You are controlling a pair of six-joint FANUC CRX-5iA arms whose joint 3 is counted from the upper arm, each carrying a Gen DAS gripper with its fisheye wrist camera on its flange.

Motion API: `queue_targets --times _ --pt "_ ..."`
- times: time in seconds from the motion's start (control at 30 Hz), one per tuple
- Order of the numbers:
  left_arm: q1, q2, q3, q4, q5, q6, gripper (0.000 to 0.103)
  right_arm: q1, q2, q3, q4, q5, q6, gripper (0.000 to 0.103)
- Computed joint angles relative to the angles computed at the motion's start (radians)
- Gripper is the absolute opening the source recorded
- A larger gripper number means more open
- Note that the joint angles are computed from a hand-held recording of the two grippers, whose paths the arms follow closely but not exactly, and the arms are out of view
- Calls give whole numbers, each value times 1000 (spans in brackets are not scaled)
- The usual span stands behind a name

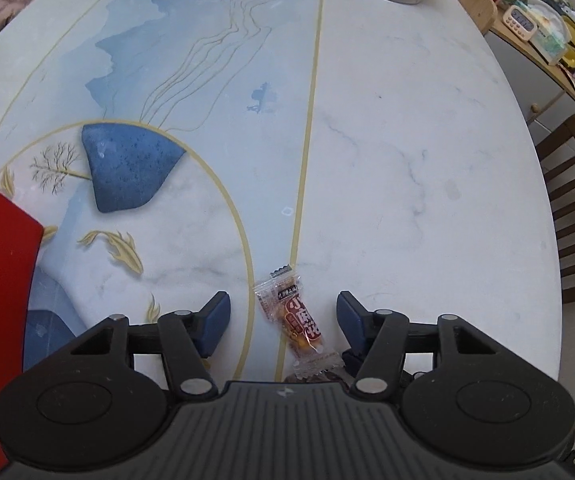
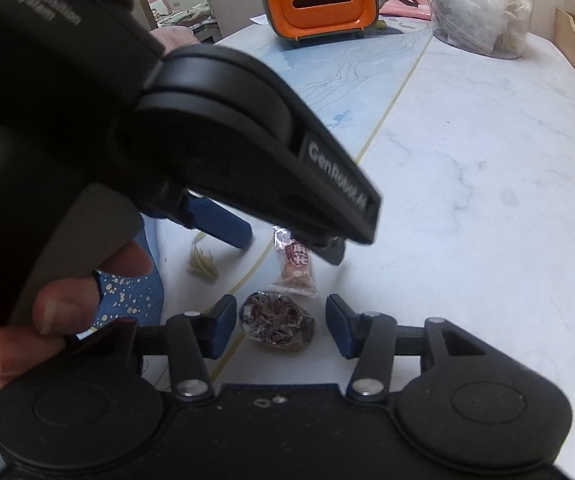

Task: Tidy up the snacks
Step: 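Grasp the small wrapped candy with the left tool while the right tool grasps the foil sweet, then carry the wrapped candy and foil sweet over the box with both tools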

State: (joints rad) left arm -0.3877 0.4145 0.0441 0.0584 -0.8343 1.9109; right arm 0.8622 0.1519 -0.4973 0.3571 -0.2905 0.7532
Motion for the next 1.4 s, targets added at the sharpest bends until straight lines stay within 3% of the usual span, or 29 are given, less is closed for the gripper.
queue_targets --times 0.13,0.2,0.33,0.4,0.83,1.03,1.4 --pt "-12 -1 7 -22 -3 -8 42 -1 -1 1 -10 4 13 39" --pt "-14 -4 1 -18 2 -21 32 -1 -3 -6 5 9 -1 38" --pt "-19 -8 -1 -30 5 -27 26 0 -6 -19 50 11 -48 37" --pt "-14 -10 -8 -22 10 -39 17 1 -9 -23 58 7 -62 37" --pt "8 -100 -101 25 37 -76 15 19 -72 -96 209 -6 -283 36" --pt "27 -193 -176 60 46 -94 15 51 -140 -146 320 -34 -402 36" --pt "75 -392 -319 116 52 -168 15 154 -239 -161 397 -151 -506 36"
